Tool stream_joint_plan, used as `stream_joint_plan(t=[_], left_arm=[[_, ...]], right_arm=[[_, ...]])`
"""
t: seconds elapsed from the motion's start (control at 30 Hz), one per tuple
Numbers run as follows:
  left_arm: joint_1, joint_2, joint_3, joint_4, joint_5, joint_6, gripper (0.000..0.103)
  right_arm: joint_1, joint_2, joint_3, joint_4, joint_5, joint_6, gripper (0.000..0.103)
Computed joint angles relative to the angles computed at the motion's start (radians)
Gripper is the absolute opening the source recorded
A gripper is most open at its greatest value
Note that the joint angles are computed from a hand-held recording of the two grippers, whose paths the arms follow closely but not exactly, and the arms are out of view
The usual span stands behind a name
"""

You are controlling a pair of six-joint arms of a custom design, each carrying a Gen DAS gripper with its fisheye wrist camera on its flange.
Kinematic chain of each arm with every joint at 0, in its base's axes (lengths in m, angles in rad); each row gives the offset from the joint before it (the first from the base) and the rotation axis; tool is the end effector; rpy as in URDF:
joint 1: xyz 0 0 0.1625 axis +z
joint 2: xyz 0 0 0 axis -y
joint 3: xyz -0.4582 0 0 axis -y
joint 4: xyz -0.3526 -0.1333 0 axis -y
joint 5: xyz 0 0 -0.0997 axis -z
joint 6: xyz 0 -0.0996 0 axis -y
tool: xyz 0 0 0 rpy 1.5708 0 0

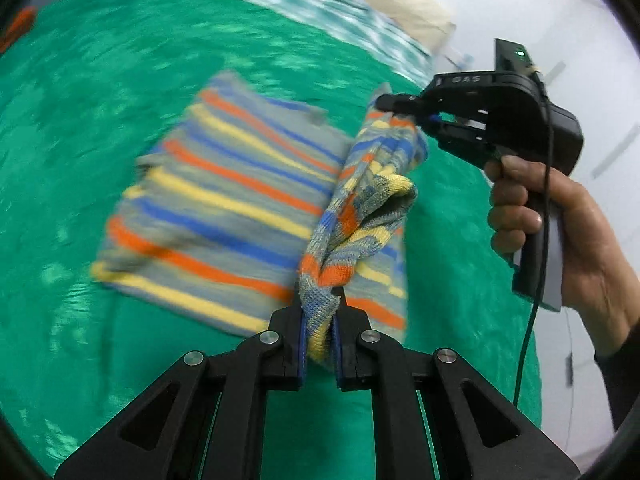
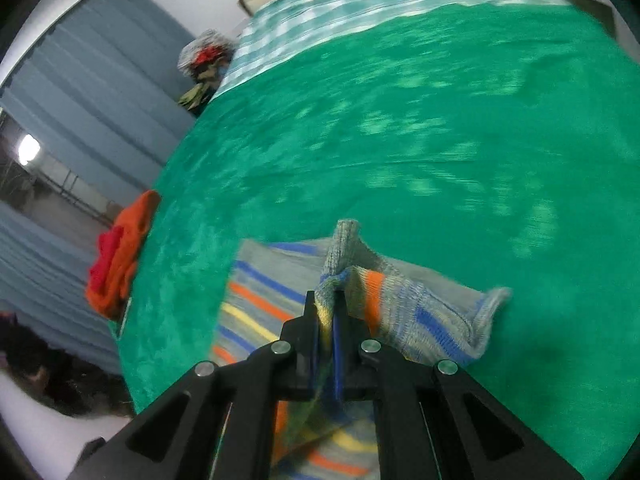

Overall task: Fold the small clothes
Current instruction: 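Grasp the folded sweater edge with the left gripper and fold it over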

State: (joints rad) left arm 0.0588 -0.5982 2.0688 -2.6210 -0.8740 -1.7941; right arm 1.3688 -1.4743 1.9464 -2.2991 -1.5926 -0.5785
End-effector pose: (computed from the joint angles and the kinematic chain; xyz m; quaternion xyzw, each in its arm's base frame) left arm -0.4613 -0.2247 -0.0407 -0.0587 0.9201 -0.3489 0.1680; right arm 0.0322 -0.4964 0.3872 0.1842 -0.9745 0.1140 0.0586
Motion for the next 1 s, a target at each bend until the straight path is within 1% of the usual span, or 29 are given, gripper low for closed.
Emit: stream_joint_plan(t=[0.07, 0.2, 0.27, 0.37, 0.4, 0.43, 0.47, 0.5, 0.53, 0.57, 0.6, 0.63, 0.67, 0.7, 0.77, 0.8, 0.87, 0.9, 0.97, 1.0], left_arm=[[-0.009, -0.033, 0.051, 0.013, 0.000, -0.075, 0.008], [-0.008, -0.072, 0.114, 0.025, -0.012, -0.153, 0.008], [-0.001, -0.083, 0.130, 0.032, -0.011, -0.170, 0.008], [0.016, -0.090, 0.148, 0.024, -0.008, -0.163, 0.009], [0.029, -0.095, 0.153, 0.023, -0.006, -0.154, 0.013], [0.038, -0.100, 0.150, 0.046, -0.023, -0.163, 0.019], [0.039, -0.109, 0.157, 0.061, -0.041, -0.182, 0.031], [0.030, -0.121, 0.167, 0.083, -0.059, -0.218, 0.045], [0.017, -0.135, 0.184, 0.091, -0.061, -0.256, 0.046], [0.011, -0.146, 0.207, 0.073, -0.054, -0.264, 0.046], [0.004, -0.158, 0.211, 0.091, -0.057, -0.276, 0.049], [-0.008, -0.176, 0.210, 0.135, -0.063, -0.291, 0.050], [-0.022, -0.194, 0.212, 0.170, -0.062, -0.295, 0.050], [-0.029, -0.206, 0.217, 0.178, -0.059, -0.287, 0.050], [-0.042, -0.232, 0.242, 0.147, -0.042, -0.242, 0.051], [-0.041, -0.240, 0.253, 0.115, -0.033, -0.211, 0.051], [-0.017, -0.252, 0.263, 0.064, -0.015, -0.129, 0.051], [0.009, -0.254, 0.257, 0.045, -0.005, -0.073, 0.051], [0.061, -0.242, 0.238, 0.003, 0.001, 0.053, 0.051], [0.095, -0.232, 0.217, 0.003, -0.003, 0.108, 0.053]], right_arm=[[0.037, 0.037, 0.022, -0.031, -0.006, 0.022, 0.005], [0.095, 0.105, 0.061, -0.108, -0.046, 0.049, 0.005], [0.111, 0.140, 0.074, -0.151, -0.063, 0.068, 0.005], [0.111, 0.174, 0.091, -0.206, -0.053, 0.099, 0.005], [0.109, 0.180, 0.097, -0.221, -0.049, 0.103, 0.005], [0.107, 0.186, 0.108, -0.241, -0.030, 0.100, 0.007], [0.102, 0.188, 0.118, -0.252, 0.004, 0.084, 0.011], [0.097, 0.188, 0.126, -0.259, 0.032, 0.089, 0.024], [0.090, 0.187, 0.124, -0.250, 0.055, 0.102, 0.052], [0.077, 0.178, 0.123, -0.235, 0.095, 0.126, 0.062], [0.063, 0.164, 0.124, -0.224, 0.143, 0.135, 0.063], [0.052, 0.146, 0.127, -0.221, 0.179, 0.126, 0.063], [0.046, 0.126, 0.130, -0.222, 0.185, 0.116, 0.063], [0.038, 0.095, 0.132, -0.216, 0.177, 0.094, 0.063], [0.020, 0.045, 0.134, -0.193, 0.161, 0.047, 0.063], [0.002, 0.003, 0.141, -0.172, 0.140, -0.003, 0.063], [-0.018, -0.053, 0.155, -0.155, 0.082, -0.080, 0.063], [-0.039, -0.097, 0.175, -0.147, 0.045, -0.138, 0.063], [-0.083, -0.171, 0.211, -0.126, 0.007, -0.227, 0.063], [-0.103, -0.203, 0.227, -0.113, -0.003, -0.259, 0.063]])
